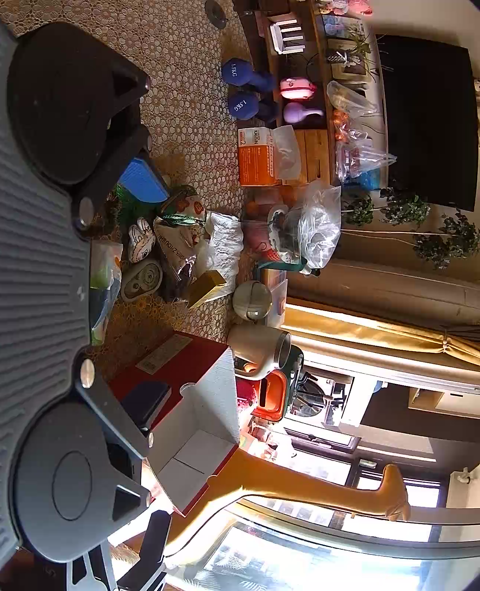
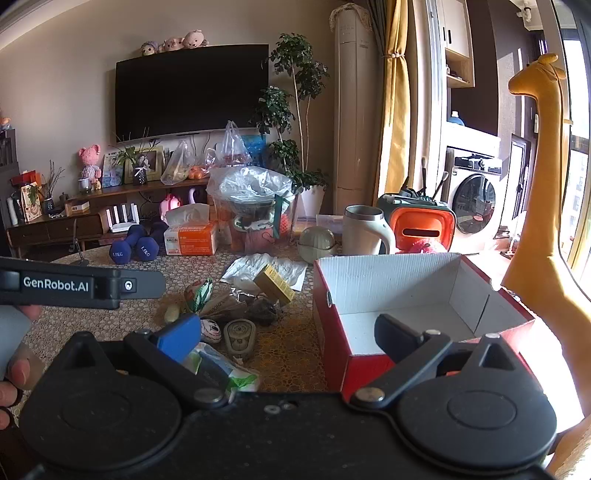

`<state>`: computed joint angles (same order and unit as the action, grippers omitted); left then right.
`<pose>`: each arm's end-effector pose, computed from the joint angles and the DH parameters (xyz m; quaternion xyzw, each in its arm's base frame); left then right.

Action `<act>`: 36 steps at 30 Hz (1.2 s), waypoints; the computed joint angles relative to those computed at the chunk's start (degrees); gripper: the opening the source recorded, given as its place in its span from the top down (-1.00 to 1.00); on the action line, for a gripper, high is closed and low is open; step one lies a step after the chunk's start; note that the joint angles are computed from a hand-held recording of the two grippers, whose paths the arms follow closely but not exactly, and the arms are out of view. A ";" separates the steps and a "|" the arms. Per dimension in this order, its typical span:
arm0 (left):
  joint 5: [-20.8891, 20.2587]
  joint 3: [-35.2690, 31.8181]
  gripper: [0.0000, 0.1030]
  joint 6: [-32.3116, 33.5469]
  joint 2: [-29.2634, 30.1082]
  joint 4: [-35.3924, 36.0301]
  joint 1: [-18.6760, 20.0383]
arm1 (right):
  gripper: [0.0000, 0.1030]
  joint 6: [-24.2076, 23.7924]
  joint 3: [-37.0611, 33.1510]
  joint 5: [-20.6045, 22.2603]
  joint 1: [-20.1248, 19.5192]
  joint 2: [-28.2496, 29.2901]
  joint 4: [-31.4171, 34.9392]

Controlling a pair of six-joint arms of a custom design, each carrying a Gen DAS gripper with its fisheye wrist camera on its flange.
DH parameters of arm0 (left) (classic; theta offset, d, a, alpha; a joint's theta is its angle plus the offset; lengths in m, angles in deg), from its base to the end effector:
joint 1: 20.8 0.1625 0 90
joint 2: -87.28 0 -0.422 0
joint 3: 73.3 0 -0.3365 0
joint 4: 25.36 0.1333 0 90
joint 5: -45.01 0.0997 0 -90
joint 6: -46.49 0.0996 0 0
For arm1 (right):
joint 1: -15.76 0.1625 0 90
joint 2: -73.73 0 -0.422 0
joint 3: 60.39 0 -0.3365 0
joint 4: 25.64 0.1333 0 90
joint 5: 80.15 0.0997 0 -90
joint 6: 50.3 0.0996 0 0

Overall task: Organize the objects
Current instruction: 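Reach the left gripper toward the teal soap bar while the right gripper reaches the plastic-wrapped package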

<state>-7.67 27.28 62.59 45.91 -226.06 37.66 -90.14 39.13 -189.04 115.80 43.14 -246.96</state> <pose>-0.1556 -0.6238 0.1810 0.2175 0.8368 -0.4465 0.2303 0.2065 -0.5869 0.1079 0.2787 -0.8010 0.4577 0.2670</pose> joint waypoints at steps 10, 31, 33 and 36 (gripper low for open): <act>-1.59 -0.50 -1.00 0.60 -0.77 1.10 1.94 | -0.93 -1.79 -1.31 2.73 0.01 0.82 3.74; -3.81 -7.06 -0.98 8.22 3.61 6.24 10.43 | -0.62 -12.66 -11.23 2.61 -2.23 4.96 24.33; -3.05 -7.70 -0.88 8.56 4.47 7.37 11.03 | -0.52 -12.62 -13.04 1.72 -2.60 5.61 26.60; -3.39 -7.93 -0.77 8.51 4.90 8.56 11.98 | -0.41 -12.30 -15.35 1.57 -3.29 6.27 30.17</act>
